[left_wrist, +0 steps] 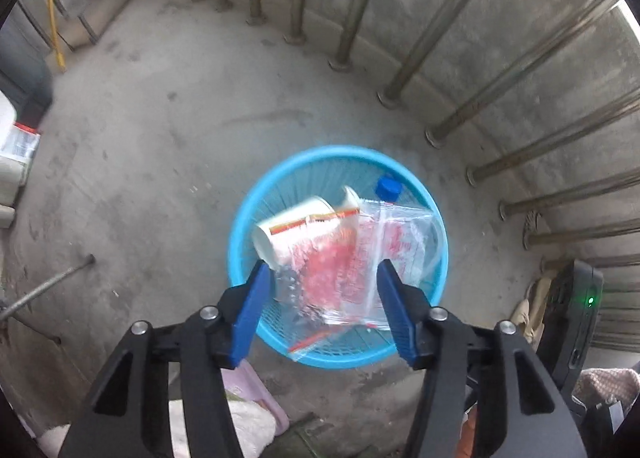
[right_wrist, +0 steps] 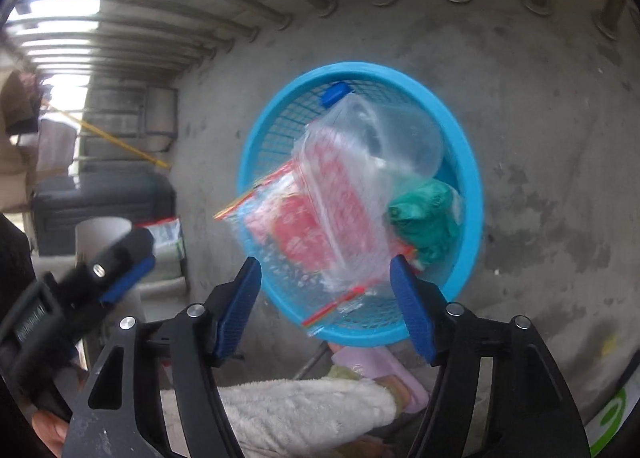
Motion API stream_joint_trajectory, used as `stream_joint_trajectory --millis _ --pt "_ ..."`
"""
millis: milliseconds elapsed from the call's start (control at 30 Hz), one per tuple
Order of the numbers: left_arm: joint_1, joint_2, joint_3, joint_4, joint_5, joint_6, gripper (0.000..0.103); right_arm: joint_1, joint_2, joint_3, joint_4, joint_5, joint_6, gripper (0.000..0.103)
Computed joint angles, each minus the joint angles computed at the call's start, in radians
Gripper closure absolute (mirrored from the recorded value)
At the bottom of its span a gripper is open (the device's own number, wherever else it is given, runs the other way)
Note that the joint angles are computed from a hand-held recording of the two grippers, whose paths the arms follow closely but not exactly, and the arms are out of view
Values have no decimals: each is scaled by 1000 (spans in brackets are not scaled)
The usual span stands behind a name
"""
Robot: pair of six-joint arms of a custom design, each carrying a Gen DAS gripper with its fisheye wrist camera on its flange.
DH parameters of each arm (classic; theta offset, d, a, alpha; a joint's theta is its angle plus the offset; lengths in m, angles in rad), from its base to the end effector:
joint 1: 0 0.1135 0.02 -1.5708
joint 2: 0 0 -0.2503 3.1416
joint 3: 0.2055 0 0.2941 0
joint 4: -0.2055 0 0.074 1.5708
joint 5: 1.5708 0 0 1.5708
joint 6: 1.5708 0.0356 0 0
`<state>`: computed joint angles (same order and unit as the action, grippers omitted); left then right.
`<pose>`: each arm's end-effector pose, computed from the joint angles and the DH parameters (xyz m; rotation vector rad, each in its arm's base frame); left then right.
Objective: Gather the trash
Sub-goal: 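Withdraw both open tools from the wastebasket back to the table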
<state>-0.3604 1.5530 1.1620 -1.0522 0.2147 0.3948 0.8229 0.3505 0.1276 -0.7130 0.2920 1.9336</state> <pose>0.2953 -0.1194 0.2016 1.1230 2.7755 -0.3193 0.1048 0.0979 0.1073 1.4974 2.1718 0.7756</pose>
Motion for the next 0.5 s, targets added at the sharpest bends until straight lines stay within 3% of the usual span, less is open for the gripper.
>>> stream_joint_trajectory --millis 267,367,500 --pt "168 -122 127 -138 157 99 43 -31 74 53 44 -7 -74 37" --pt "286 -199 183 -225 258 205 35 48 145 165 -38 81 -85 37" --pt "544 -245 293 -380 413 371 17 163 325 394 -159 231 -172 37"
